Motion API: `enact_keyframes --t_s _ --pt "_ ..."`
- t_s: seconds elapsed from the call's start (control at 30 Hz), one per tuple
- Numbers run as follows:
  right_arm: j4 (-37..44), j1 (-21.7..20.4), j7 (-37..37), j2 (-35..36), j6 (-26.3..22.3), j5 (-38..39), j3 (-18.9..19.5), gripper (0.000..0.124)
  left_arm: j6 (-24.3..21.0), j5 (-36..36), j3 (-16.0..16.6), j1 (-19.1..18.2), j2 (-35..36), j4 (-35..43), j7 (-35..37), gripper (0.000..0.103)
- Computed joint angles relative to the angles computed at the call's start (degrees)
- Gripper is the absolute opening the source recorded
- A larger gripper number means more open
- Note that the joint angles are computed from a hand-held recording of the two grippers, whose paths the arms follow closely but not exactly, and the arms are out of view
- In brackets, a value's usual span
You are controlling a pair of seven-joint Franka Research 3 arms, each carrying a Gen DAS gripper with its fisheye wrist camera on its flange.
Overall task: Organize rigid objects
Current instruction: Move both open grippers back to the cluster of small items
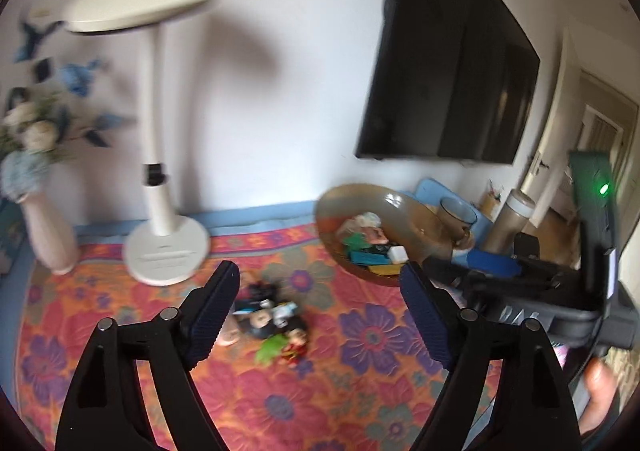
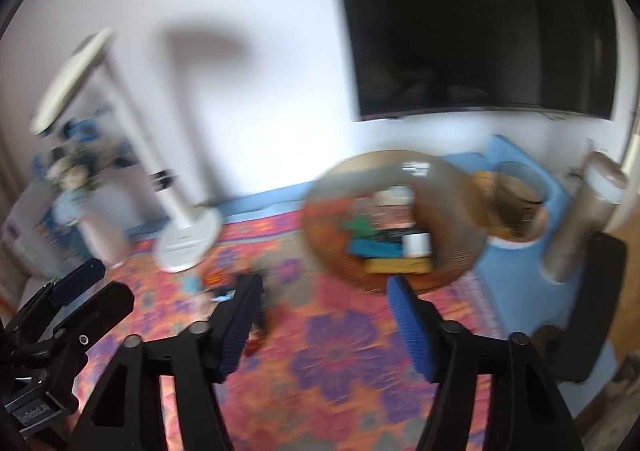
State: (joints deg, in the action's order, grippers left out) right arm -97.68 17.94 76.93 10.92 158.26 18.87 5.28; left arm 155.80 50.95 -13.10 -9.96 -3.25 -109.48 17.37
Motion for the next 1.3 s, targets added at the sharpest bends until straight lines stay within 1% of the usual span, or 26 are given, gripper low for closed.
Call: enact_keyframes --t_s 0.03,0.07,0.1,0.13,0.17,0.23,0.27,0.37,0.4,0.47,0.53,0.6,0.63,0.67,0.7,0.73,0.83,0.93,1.03,1.07,1.13,1.17,1.2,1.23,1.27,1.3 --pt "-1.96 0.84 -0.14 -0.77 1.6 -1.04 0.27 0.077 -1.03 2.89 -0.24 0.24 -2.07 -2.29 -4.2 0.083" --pt "-3.34 1.47 -0.43 -1.18 2.67 -1.93 0.49 0.077 -2.62 5.47 -0.81 0.67 -3.34 -3.67 -7.89 0.088" --pt "-4.17 1.9 -0.73 -1.33 3.42 -2.46 0.67 0.077 -6.06 10.1 -1.98 1.36 -5.37 -6.04 -14.56 0.096" --pt "-5.43 2.42 -1.23 -1.45 4.8 -2.94 0.96 0.077 -8.67 13.24 -2.92 1.88 -6.91 -8.1 -19.32 0.101" --pt "-7.19 2.93 -1.95 -1.58 6.73 -2.89 1.46 0.078 -10.82 16.09 -3.72 2.36 -7.61 -9.65 -23.08 0.103" --pt "-8.95 3.63 -2.61 -1.05 9.16 -2.97 1.83 0.081 -15.37 18.15 -4.56 2.38 -7.59 -11.92 -25.95 0.103" --pt "-9.85 3.93 -3.38 -0.26 11.2 -2.72 2.24 0.082 -15.82 17.5 -4.14 2.19 -6.67 -12.7 -25.49 0.102" --pt "-10.61 2.73 -9.44 3.28 16.69 0.92 5.07 0.082 -12.25 17.4 -2.19 2.13 -4.43 -15.51 -26.11 0.102" --pt "-10.49 2.55 -10.46 4.3 17.42 1.49 5.53 0.082 -10.77 17.82 -1.61 2.26 -3.75 -16.16 -27.19 0.102" --pt "-9.33 2.76 -10.6 6.61 16.52 1.92 5.31 0.082 -7.31 18.26 -0.44 2.65 -3.03 -17.5 -29.91 0.102" --pt "-8.23 3.91 -8.81 8.48 15.63 1.2 3.73 0.083 -4.6 16.72 0.63 3.03 -2.61 -17.9 -29.94 0.102" --pt "-7.32 2.1 -10.34 9.74 14.52 2.89 5.63 0.083 -4.53 20.29 0.23 3.38 -3.49 -18.78 -33.7 0.102" --pt "-6.24 2.64 -9.32 10.51 12.42 2.47 4.74 0.083 -4.97 20.18 0.11 3.3 -3.49 -18.89 -33.89 0.102" --pt "-5.74 2.59 -9.27 10.71 11.51 2.54 4.68 0.082 -4.36 18.87 0.26 3.15 -3.47 -19.23 -32.75 0.102" --pt "-5.61 1.15 -11.15 10.86 11.78 4.19 6.34 0.082 -3.82 18.14 0.39 3.14 -3.11 -19.06 -31.71 0.102" --pt "-5.87 0.88 -11.79 10.73 12.06 4.89 6.69 0.083 -4.01 17.72 0.32 3.06 -2.8 -18.81 -30.91 0.102" --pt "-5.47 1.53 -11.37 10.92 11.07 5.02 5.74 0.083 -5.28 15.65 0.25 2.64 -2.05 -18.05 -28.03 0.102" --pt "-5.12 1.43 -11.39 10.97 10.47 5.76 5.7 0.083 -7.98 13.3 0.02 1.91 -1.15 -16.99 -25.17 0.102" --pt "-5.36 -0.51 -13.6 10.55 10.77 9.26 7.75 0.083 -10.0 10.03 0.24 1.31 -0.58 -16.13 -22.37 0.102" --pt "-5.1 -0.55 -13.3 10.25 9.46 9.72 7.54 0.083 -9.91 8.75 0.49 1.26 -0.54 -15.98 -21.1 0.102" --pt "-2.91 -1.83 -12.71 9.94 2.61 12.24 7.85 0.079 -8.58 4.04 1.34 1.47 -0.71 -15.79 -17.1 0.099" --pt "-1.02 -1.97 -12.06 10.04 -1.26 12.81 7.45 0.07 -6.43 0.13 2.18 1.85 -0.86 -15.71 -14.1 0.095" --pt "0.23 -1.08 -10.92 10.24 -2.88 11.83 6.33 0.065 -4.61 -3.62 2.81 2.19 -0.59 -15.36 -10.67 0.093" --pt "1.43 0.25 -8.98 10.61 -3.9 9.78 4.84 0.064 -2.96 -7.9 3.39 2.48 0.01 -14.75 -6.31 0.091" --pt "3.48 1.62 -6.51 11.49 -5.53 7.2 3.33 0.062 -0.85 -12.25 4.0 2.84 0.88 -13.85 -1.4 0.079" --pt "5.12 1.76 -5.97 12.34 -6.83 6.79 3.21 0.057 -0.44 -13.65 4.08 3.22 1.8 -12.62 0.67 0.07"
